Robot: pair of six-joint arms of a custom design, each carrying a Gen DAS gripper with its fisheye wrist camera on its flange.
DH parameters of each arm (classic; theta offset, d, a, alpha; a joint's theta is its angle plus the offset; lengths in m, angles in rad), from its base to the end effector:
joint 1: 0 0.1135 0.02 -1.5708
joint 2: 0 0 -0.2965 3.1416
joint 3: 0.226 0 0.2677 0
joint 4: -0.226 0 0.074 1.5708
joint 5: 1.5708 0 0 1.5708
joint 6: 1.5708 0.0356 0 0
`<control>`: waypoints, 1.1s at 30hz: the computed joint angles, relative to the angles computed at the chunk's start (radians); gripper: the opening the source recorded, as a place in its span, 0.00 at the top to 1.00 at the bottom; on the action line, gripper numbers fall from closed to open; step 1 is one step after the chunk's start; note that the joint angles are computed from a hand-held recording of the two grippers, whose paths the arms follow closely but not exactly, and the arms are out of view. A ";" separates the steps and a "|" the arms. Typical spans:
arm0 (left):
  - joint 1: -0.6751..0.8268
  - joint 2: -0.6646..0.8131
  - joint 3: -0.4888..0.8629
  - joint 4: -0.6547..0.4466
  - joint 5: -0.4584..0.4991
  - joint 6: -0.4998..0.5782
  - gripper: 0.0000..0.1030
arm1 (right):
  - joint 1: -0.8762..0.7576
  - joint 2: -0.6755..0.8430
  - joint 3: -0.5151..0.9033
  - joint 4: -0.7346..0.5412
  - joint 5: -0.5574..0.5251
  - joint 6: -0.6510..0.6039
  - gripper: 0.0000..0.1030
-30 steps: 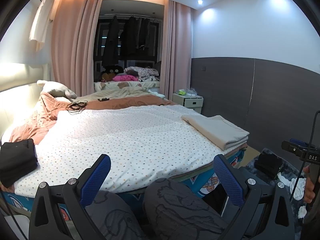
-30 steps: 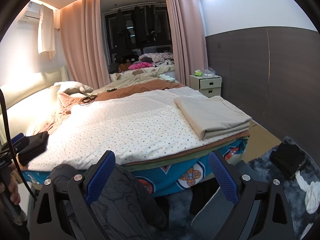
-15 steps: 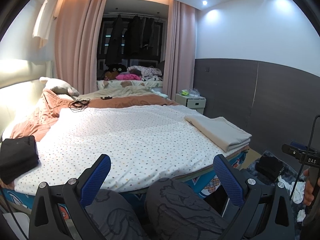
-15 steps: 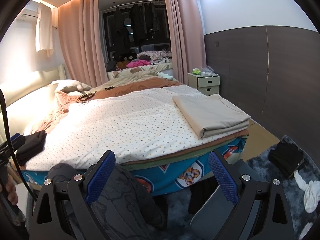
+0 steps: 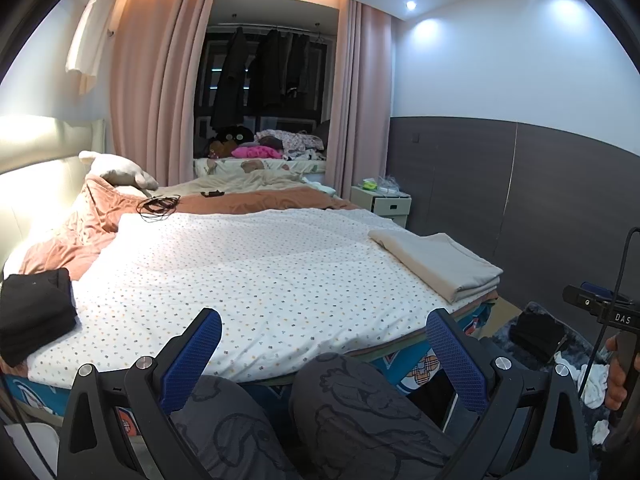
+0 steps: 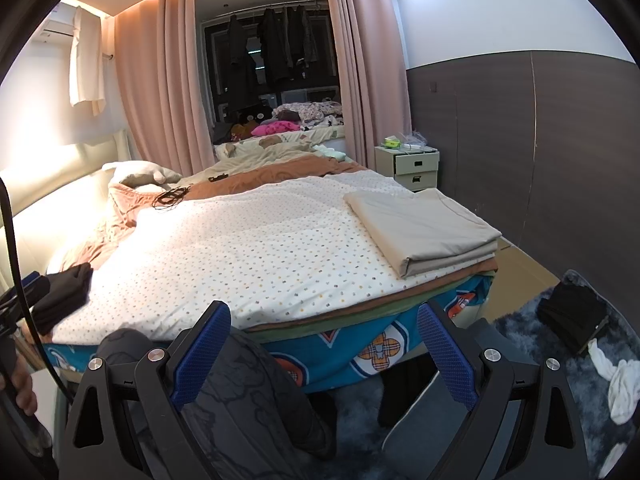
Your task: Fold large clothes
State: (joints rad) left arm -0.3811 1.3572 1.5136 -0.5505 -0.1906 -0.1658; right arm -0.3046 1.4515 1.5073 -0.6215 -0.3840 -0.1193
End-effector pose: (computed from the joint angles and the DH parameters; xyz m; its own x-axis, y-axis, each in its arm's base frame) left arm 0.2867 -0.1076 0.4613 -0.3850 -0.0203 -0.9227 0.1412 0.9867 -0.0806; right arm 0.3209 -0.0869 0.4250 -0.5049 0.0431 -0.8621 -0.0843 0.9915 0.0989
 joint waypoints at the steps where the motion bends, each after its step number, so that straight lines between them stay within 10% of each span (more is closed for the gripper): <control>1: 0.001 0.000 0.001 -0.001 0.001 0.001 0.00 | -0.001 0.001 0.001 -0.001 0.000 0.000 0.08; 33: -0.017 -0.029 -0.024 0.014 -0.007 0.010 0.00 | -0.006 -0.023 -0.022 0.004 0.010 -0.001 0.08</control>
